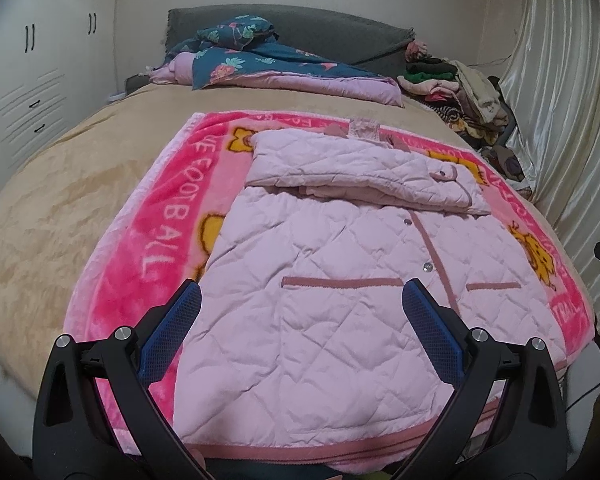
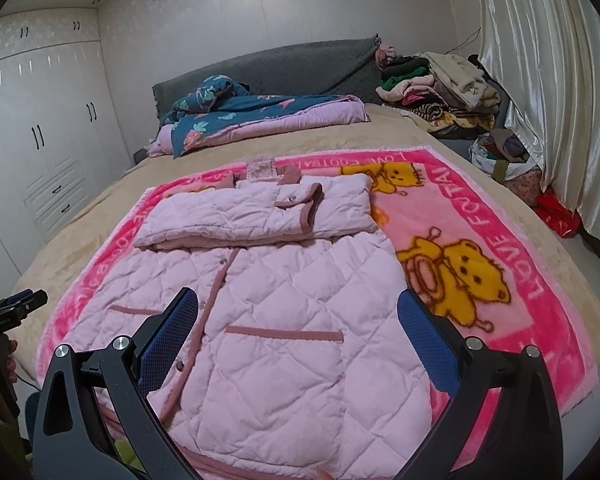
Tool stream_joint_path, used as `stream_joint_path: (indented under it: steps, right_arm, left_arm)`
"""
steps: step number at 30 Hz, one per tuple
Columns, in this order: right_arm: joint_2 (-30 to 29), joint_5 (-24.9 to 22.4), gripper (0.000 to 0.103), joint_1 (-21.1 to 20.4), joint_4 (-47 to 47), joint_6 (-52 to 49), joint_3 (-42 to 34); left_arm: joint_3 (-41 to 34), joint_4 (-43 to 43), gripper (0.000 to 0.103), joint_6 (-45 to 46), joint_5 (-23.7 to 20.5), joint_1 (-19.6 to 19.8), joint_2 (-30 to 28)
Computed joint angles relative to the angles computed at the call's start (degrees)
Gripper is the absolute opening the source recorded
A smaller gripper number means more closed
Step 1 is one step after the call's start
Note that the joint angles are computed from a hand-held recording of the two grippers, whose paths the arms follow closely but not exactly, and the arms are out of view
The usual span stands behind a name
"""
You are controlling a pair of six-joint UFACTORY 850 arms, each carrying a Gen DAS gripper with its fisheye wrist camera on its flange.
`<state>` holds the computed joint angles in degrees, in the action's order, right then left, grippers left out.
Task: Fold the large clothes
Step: 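Move both tools back along the coat toward its ribbed hem, then grasp the ribbed hem corners of the coat with both grippers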
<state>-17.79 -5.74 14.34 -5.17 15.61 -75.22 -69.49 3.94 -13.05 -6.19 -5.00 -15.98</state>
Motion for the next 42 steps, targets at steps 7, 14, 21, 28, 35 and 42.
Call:
stream_joint_path:
  steps: [7, 14, 21, 28, 35, 42]
  right_arm:
    - [-0.55, -1.03, 0.099, -0.61, -1.64, 0.84, 0.61]
    - [-0.93, -1.79, 0.099, -1.43, -3.39, 2.70, 1.45]
    - [-1.71, -2.68, 0.099, -2.09, -3.23, 2.65, 2.04]
    - [-2.64, -4.12, 0.099, -3.05, -6.31, 5.81, 3.09]
    - [-3.07, -5.29, 0.099, -4.20, -5.96, 5.50, 4.35]
    - [-3.39, -6.62, 0.099, -5.17, -3.41, 2.43, 5.50]
  left_arm:
    - [0.22, 1.41, 0.094, -1.34, -1.24, 0.37, -1.10]
    - [0.01, 4.50, 0.094, -4.72, -2.62, 0.70, -2.15]
    - [-0.35, 8.14, 0.094, -8.57, -3.84, 0.96, -3.59]
    - [-0.74, 8.81, 0.094, -9.99, -5.47, 1.92, -5.39]
    - [-0.83, 4.56, 0.094, -6.78, -6.89, 3.10, -6.63]
    - [-0.90, -5.62, 0.094, 1.78, -7.96, 4.58, -7.24]
